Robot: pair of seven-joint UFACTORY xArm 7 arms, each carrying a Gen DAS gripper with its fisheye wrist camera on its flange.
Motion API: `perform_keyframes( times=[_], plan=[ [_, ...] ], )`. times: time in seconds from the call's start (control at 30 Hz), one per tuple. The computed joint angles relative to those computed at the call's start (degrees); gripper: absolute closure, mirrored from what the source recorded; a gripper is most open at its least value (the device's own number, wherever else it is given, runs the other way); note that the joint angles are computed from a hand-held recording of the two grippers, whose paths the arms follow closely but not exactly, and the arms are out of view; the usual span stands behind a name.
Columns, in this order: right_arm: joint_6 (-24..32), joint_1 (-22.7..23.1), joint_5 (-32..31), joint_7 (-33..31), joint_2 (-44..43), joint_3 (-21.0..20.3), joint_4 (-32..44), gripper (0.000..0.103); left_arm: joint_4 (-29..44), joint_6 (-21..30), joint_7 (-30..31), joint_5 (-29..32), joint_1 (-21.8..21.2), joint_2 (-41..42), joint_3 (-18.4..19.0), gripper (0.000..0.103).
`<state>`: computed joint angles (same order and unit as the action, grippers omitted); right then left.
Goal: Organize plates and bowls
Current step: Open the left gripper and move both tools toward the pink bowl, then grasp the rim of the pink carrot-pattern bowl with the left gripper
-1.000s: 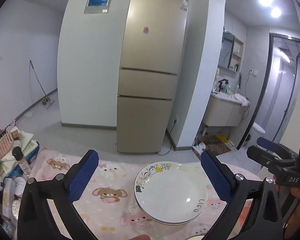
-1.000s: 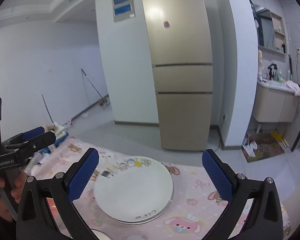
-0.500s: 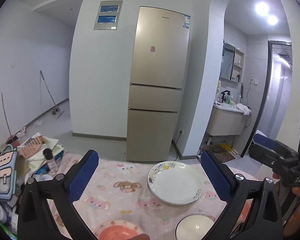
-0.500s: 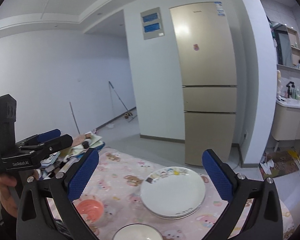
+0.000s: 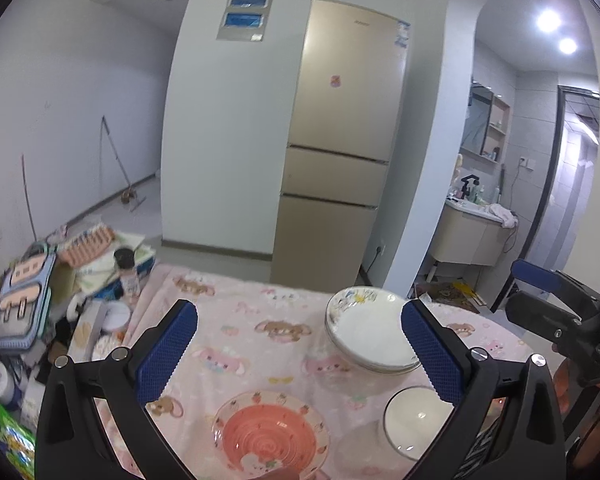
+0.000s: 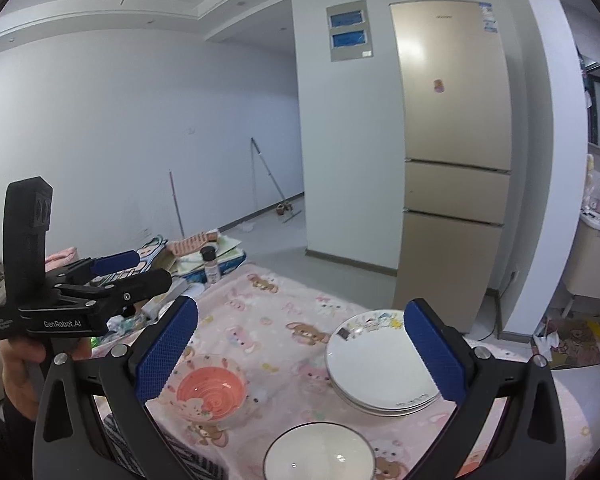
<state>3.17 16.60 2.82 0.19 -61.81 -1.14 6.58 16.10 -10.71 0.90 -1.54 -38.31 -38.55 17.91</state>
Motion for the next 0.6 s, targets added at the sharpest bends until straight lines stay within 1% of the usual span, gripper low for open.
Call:
perform_keyframes(
  times=[0.07, 0.13, 0.17, 0.23, 0.33, 0.4, 0.43, 0.47, 0.5, 0.57, 0.6],
  plan=[
    [-1.67, 1.35, 0.10, -0.01, 3.02, -0.26, -0.11, 0.000, -0.62, -0.10, 0.11, -0.16, -1.30, 0.70, 2.56, 0.000],
    [-4.09, 3.94, 0.26, -0.90, 6.86, -2.33, -0.11, 0.000, -0.84, -0.25, 0.33, -0.37, -2.79, 2.19, 5.28, 0.000],
    [-5.40, 5.48, 0.42, -1.34, 9.02, -3.56, -0.05, 0.000, -0.90, -0.44, 0.24, -0.54, -2.74, 3.09, 5.68, 0.000],
    [-7.99, 8.88, 0.89, -2.05, 13.62, -6.59, 0.27, 0.000, -1.24, -0.96, 0.03, -0.65, -2.30, 5.68, 6.52, 0.000],
    [-10.54, 14.95, 1.56, -3.03, 21.35, -12.88, 1.94, 0.000, -1.77, -1.42, -0.14, 0.02, -3.73, 8.54, 8.91, 0.000],
    [-11.27, 17.92, 1.71, -3.28, 25.84, -15.89, 3.21, 0.000, -2.07, -1.94, -0.42, 0.83, -4.90, 10.07, 10.83, 0.000],
    [-11.58, 19.44, 1.68, -3.40, 27.46, -17.43, 3.71, 0.000, -2.10, -2.11, -0.84, 1.14, -5.12, 10.63, 11.14, 0.000],
    [-11.58, 21.23, 1.57, -3.66, 28.84, -19.39, 4.24, 0.000, -2.07, -2.23, -1.16, 1.65, -6.19, 11.49, 12.56, 0.000],
    [-11.18, 22.78, 1.50, -3.92, 29.86, -21.12, 4.73, 0.000, -2.02, -2.12, -1.40, 2.29, -7.55, 12.15, 14.25, 0.000],
    [-11.16, 26.22, 1.69, -4.62, 31.50, -24.66, 5.31, 0.000, -1.70, -1.51, -1.78, 3.03, -9.19, 13.32, 16.11, 0.000],
    [-11.02, 27.24, 1.92, -4.70, 31.95, -25.47, 5.44, 0.000, -1.43, -1.13, -1.92, 3.16, -9.44, 13.76, 16.37, 0.000]
  ],
)
